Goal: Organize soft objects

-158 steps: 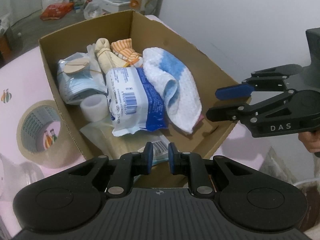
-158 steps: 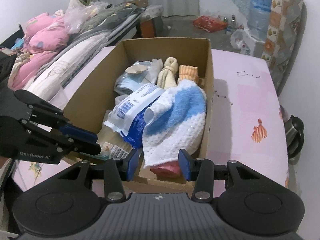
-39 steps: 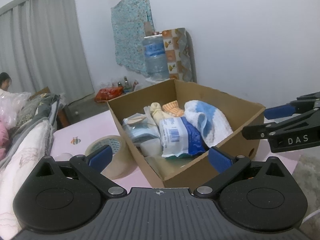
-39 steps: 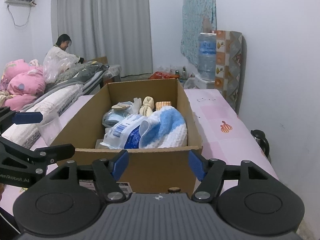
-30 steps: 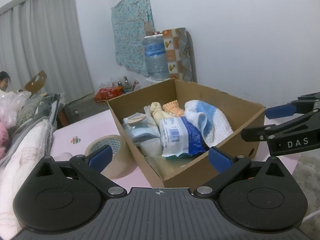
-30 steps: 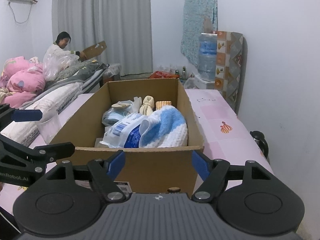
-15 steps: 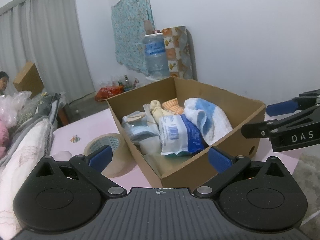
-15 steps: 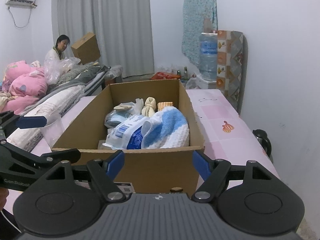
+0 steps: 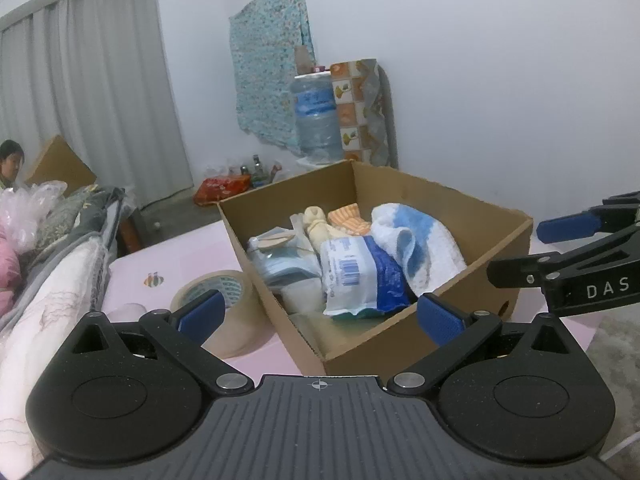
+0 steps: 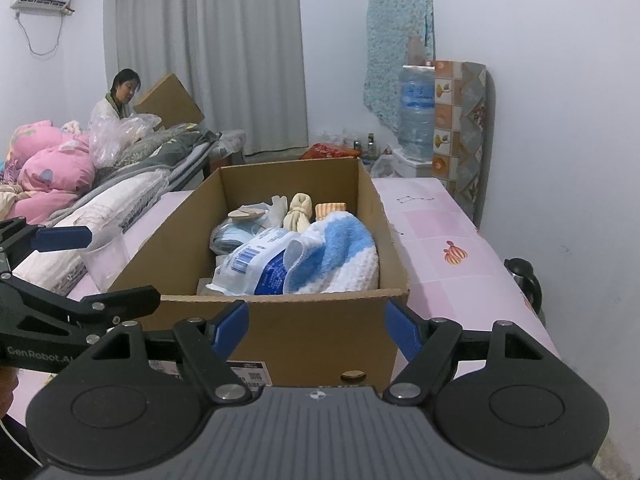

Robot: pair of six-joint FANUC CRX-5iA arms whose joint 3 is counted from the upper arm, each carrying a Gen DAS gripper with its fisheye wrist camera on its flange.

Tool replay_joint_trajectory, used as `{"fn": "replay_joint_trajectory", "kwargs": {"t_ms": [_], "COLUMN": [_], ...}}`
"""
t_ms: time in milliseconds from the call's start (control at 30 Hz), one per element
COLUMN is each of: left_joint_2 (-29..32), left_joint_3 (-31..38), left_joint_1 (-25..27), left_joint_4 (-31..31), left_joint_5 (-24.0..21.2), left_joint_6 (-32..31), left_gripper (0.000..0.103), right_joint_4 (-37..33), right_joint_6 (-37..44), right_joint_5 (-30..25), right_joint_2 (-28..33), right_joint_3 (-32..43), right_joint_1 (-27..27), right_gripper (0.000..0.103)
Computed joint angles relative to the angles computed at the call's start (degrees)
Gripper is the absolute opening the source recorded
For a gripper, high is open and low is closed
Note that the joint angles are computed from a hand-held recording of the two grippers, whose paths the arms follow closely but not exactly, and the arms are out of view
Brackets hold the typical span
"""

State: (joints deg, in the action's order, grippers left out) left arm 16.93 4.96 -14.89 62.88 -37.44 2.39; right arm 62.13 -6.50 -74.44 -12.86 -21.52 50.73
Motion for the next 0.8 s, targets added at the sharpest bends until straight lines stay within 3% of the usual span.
{"fn": "replay_joint_trajectory", "kwargs": {"t_ms": [800], "left_joint_2": [0.04], "left_joint_3": [0.19], "left_joint_1": [-0.09], "left_joint_4": [-0.29], "left_joint_5": [-0.39], "left_joint_6": [-0.88], "left_gripper": [0.103], "right_joint_4": [-0.24], "right_joint_6": [-0.19], "right_joint_5": [0.36], "right_joint_2": [-0.53], "right_joint_3": [-0.45], "right_joint_1": [0.44], "right_gripper": [0.043]}}
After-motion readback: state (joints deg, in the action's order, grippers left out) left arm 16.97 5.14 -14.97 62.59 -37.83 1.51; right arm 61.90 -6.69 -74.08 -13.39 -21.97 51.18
